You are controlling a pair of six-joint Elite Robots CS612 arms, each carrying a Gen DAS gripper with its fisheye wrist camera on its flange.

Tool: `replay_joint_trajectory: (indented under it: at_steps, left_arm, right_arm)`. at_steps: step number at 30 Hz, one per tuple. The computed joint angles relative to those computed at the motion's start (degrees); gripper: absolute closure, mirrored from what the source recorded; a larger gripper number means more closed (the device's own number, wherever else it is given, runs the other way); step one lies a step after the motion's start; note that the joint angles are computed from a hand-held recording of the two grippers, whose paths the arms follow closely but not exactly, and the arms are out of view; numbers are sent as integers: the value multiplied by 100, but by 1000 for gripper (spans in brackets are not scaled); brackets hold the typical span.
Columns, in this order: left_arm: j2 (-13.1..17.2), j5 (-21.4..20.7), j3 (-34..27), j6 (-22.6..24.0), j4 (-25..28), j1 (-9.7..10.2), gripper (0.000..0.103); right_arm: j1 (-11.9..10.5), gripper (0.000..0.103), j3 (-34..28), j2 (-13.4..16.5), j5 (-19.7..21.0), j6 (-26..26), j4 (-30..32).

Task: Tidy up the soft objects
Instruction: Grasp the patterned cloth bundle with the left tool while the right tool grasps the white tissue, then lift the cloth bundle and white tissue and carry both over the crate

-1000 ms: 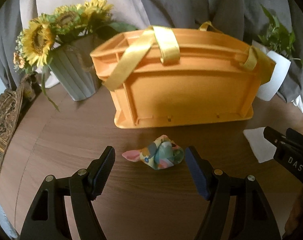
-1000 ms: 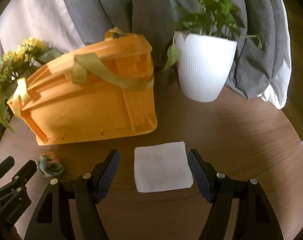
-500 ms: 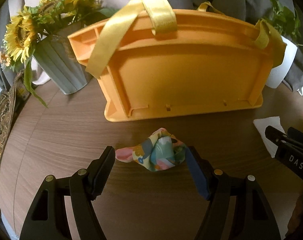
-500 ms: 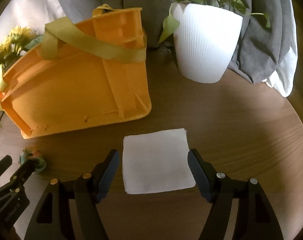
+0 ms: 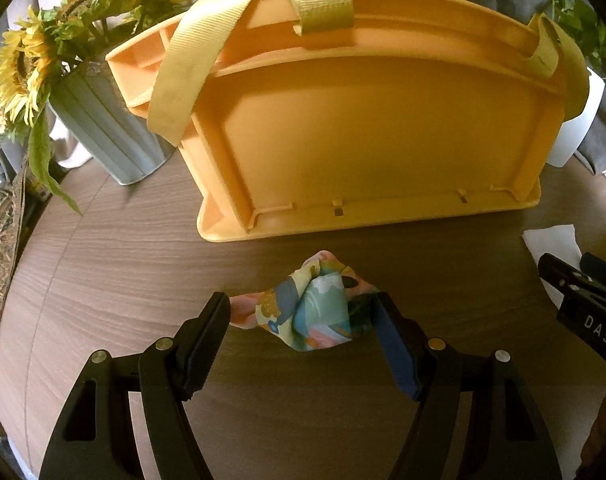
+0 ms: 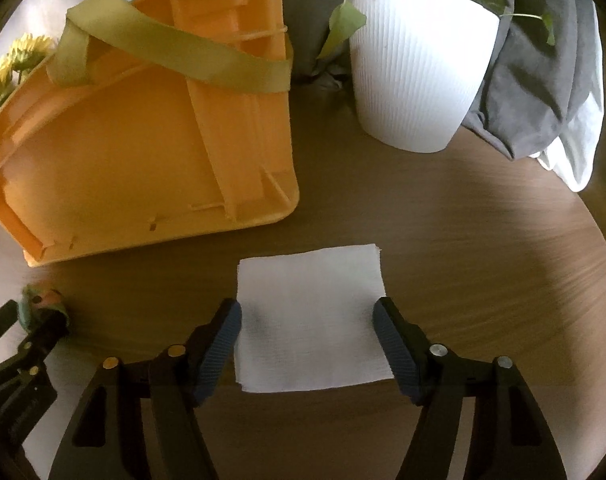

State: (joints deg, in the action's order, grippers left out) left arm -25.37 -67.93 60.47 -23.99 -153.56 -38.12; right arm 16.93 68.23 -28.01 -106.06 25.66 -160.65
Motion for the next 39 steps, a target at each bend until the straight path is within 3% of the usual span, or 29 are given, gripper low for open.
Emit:
replay_joint_trajectory:
  at_steps: [4, 9, 12, 25, 39]
  left_arm:
    - [2, -149, 1, -12, -14, 18, 36]
    - [-21, -302, 42, -25, -79, 20, 53]
    - [-47, -329, 97, -8, -157, 12, 58]
    - [-284, -330, 482, -18, -763, -5, 60]
    - [-601, 90, 939, 301, -1835, -69, 60]
  right_arm:
    - [12, 50, 15, -5, -11, -51, -40]
    - [-6, 78, 55, -21, 113, -214, -134]
    - [-10, 86, 71, -44, 206, -255, -151]
    - [119, 88, 321, -252, 339, -415, -589]
    - [214, 88, 718, -579, 233, -628, -1496]
